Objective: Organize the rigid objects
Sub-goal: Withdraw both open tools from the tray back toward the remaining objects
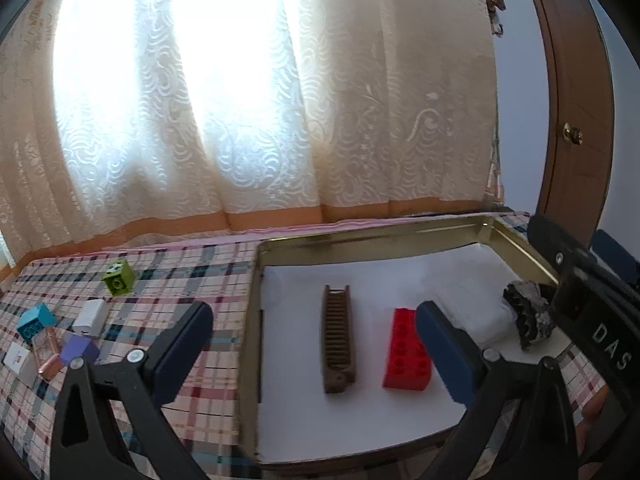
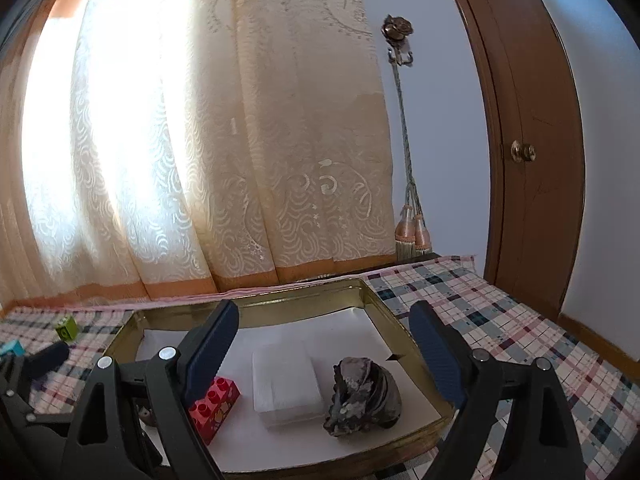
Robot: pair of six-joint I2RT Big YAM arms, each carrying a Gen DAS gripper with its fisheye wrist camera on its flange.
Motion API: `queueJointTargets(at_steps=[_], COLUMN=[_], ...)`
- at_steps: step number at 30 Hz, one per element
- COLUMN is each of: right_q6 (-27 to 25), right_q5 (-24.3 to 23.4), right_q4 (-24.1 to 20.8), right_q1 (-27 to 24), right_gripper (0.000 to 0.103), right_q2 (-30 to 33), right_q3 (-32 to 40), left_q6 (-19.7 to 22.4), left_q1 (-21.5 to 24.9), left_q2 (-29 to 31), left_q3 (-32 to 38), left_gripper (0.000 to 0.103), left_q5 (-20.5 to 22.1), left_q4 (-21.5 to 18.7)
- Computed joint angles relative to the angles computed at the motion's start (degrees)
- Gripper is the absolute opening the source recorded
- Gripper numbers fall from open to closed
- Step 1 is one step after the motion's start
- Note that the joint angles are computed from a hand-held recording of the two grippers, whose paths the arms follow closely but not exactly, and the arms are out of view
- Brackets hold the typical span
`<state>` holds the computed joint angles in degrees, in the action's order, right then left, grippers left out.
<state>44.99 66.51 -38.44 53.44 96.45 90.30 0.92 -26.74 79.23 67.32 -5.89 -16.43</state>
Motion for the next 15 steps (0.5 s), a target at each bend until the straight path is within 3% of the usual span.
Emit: queueJointTargets(at_steps=[3, 12, 15], right_q6=[-0.8, -0.3, 0.3], right_q5=[2.5, 4.1, 4.4], right_q4=[-1.3, -1.1, -3.6], right_q1=[0.9, 2.2, 2.6], right_gripper=[0.089, 0.089, 0.089], right_q2=[1.1, 2.4, 3.8], right_q3=[1.5, 3.1, 5.1], left_q6=[1.2, 3.3, 3.6], left_q1=[0.3, 3.6, 5.3], left_q2=[-0.3, -2.7, -3.6], left_q3=[-0.4, -3.1, -4.0], left_gripper=[0.102, 0.102, 0.102], left_q5=[-1.2, 0.8, 1.7], left_q4=[0.7, 2.3, 2.6])
